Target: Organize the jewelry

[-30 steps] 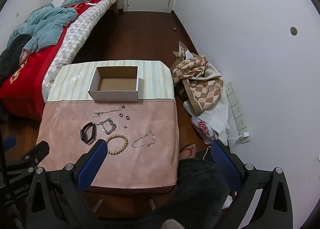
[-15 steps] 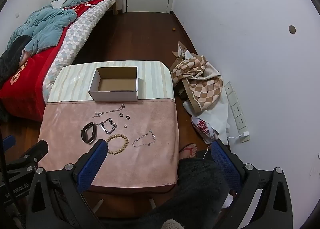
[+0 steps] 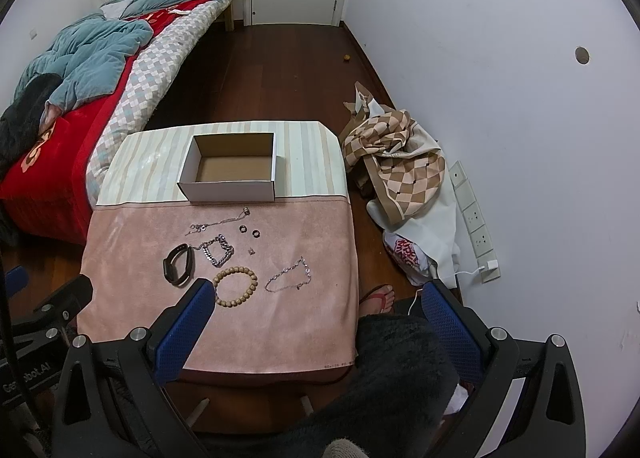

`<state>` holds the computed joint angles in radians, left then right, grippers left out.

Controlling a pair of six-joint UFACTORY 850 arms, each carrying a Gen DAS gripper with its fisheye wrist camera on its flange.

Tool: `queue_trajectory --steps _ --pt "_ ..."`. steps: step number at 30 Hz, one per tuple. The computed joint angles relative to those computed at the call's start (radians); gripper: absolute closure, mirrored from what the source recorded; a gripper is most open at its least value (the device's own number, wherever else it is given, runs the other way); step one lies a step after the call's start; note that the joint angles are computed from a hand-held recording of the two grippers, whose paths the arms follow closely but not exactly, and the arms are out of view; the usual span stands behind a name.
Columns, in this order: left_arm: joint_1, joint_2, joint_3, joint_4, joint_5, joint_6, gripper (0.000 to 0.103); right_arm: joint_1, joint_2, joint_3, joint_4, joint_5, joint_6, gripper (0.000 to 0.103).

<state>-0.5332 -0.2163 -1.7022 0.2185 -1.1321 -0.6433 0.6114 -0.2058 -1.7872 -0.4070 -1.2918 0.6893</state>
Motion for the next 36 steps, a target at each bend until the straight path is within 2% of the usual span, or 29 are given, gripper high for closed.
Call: queue_trajectory --steps 36 --pt "-0.008 -0.015 -0.034 0.009 -0.012 -0.005 0.000 0.003 0.008 -0.009 -0.010 -0.005 0.004 0.000"
